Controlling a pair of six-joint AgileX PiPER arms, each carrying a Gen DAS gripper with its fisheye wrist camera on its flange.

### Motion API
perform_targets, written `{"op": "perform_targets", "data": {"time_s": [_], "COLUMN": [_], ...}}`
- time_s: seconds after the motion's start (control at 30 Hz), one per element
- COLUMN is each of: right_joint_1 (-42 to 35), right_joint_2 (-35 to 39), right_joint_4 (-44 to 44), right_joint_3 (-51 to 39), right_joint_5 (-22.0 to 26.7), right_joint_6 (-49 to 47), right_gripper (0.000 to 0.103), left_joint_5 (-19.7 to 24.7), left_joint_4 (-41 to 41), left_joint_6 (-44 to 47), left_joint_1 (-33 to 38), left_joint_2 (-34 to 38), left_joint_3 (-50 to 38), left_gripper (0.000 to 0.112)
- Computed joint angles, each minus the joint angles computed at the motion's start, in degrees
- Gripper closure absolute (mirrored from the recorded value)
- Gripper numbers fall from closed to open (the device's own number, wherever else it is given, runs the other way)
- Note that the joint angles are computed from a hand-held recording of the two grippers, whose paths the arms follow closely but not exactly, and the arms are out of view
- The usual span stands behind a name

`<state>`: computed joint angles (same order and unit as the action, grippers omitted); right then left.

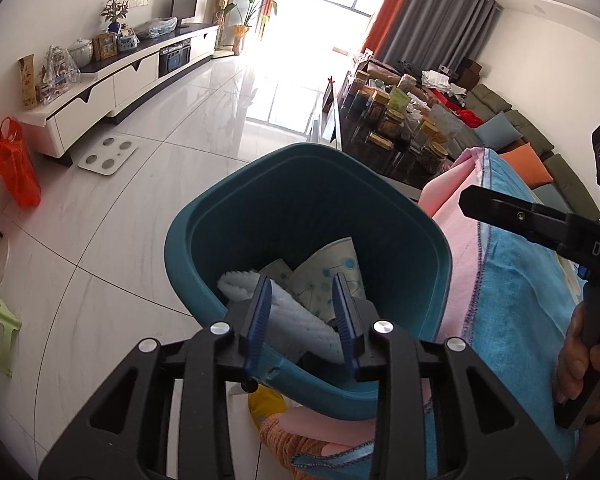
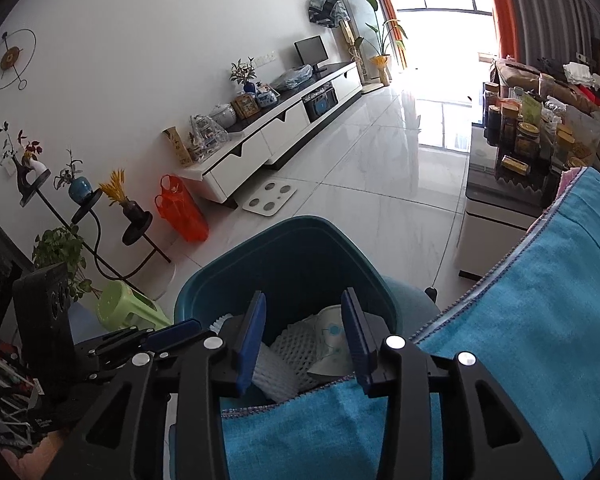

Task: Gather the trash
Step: 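Open the left tool to drop the foam net while the right tool releases the cup, then move both open tools back over the bedspread toward the orange peel and wrapper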

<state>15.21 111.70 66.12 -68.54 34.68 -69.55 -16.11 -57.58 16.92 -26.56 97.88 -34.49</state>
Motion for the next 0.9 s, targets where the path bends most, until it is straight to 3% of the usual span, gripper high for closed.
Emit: {"op": "perform_targets", "data": {"time_s": [0.3, 0.43, 0.53, 0.67, 0.9], "right_joint_1": [-6.5, -13.1, -20.7, -32.6, -56.1], "right_joint_2": [-7.9, -13.7, -18.2, -22.7, -24.3], "right_joint_4": [6.8, 9.7, 10.4, 8.8, 4.4], "right_joint_3": [10.6, 17.5, 23.0, 28.0, 30.5], "right_joint_5": [3.5, 7.5, 11.3, 15.9, 21.6], "right_joint_6": [-12.0, -19.1, -24.1, -27.8, -31.7], "right_gripper": [0.062, 0.057, 0.056, 0.055, 0.055], "left_joint_5": [-8.1, -10.6, -11.3, -10.1, -2.3], "left_joint_4": [-14.1, -17.1, -18.8, -16.9, -17.8], "left_joint_6": [13.6, 17.3, 20.2, 20.1, 26.5], "left_joint_1": [-9.5, -15.3, -19.5, -24.1, -30.1], "left_joint_2": [-8.4, -11.5, -11.0, -7.8, 5.8], "left_joint_3": [2.9, 2.5, -0.1, -4.9, -21.8], "left_gripper": [0.065, 0.050, 0.050, 0.049, 0.049]}}
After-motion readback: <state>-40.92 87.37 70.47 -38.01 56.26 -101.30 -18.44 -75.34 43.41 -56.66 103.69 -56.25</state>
